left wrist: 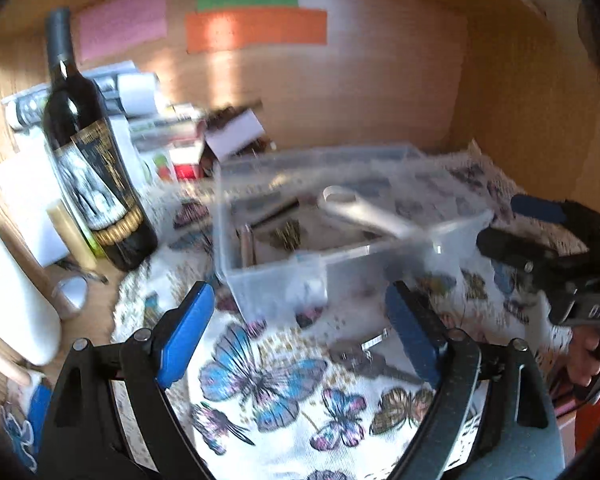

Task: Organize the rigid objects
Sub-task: 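Grasp the keys with the left tool while the right tool grasps a small black USB piece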

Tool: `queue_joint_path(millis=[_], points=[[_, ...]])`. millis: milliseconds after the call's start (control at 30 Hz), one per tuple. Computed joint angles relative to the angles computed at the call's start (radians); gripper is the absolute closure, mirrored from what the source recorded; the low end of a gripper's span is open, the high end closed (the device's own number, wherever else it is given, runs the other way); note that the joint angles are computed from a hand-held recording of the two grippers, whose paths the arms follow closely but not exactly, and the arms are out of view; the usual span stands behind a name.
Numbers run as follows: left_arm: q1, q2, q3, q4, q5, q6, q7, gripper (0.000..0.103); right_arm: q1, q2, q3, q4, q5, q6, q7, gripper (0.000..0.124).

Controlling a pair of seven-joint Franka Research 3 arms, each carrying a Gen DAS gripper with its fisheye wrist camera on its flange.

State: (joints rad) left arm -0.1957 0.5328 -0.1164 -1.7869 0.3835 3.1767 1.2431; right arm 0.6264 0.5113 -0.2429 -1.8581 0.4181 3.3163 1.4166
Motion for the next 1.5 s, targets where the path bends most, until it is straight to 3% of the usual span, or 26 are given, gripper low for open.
queue_joint_path(millis=[133, 267, 567, 667, 767, 800, 900, 1133, 1267, 1500], points=[[0.094, 0.046, -0.131, 0.033, -0.041, -0.102, 0.08, 0.015, -0.011, -0.003, 0.005, -0.022, 0.001, -0.024, 0.014, 0.03], [0.14, 0.089, -0.211, 0.079, -0.12, -0.208, 0.165, 0.015, -0.028, -0.01, 0.016, -0.046, -0.014, -0.031, 0.031, 0.03], [0.127, 0.087, -0.246, 0.052, -0.205, -0.259, 0.32, 0.015, -0.093, -0.027, 0.081, -0.075, -0.057, -0.049, 0.039, 0.03], [0.07, 0.092, -0.197, 0.07, -0.19, -0.28, 0.326, 0.015, -0.08, -0.026, 0.067, -0.077, -0.071, -0.053, 0.046, 0.03], [0.051, 0.102, -0.182, 0.084, -0.185, -0.274, 0.333, 0.018, -0.095, -0.029, 0.084, -0.08, -0.08, -0.053, 0.05, 0.03], [0.053, 0.107, -0.186, 0.089, -0.189, -0.267, 0.34, 0.027, -0.101, -0.029, 0.092, -0.081, -0.082, -0.053, 0.051, 0.03], [0.056, 0.115, -0.189, 0.091, -0.19, -0.239, 0.35, 0.042, -0.106, -0.029, 0.096, -0.078, -0.088, -0.063, 0.056, 0.03], [0.109, 0.088, -0.229, 0.032, -0.225, -0.192, 0.374, 0.042, -0.149, -0.005, 0.14, -0.027, -0.12, -0.119, 0.073, 0.03], [0.113, 0.046, -0.204, -0.036, -0.222, -0.118, 0.338, 0.042, -0.134, 0.032, 0.124, 0.033, -0.156, -0.18, 0.106, 0.031], [0.193, 0.002, -0.222, -0.112, -0.2, -0.007, 0.276, 0.042, -0.169, 0.115, 0.158, 0.176, -0.226, -0.332, 0.169, 0.047]])
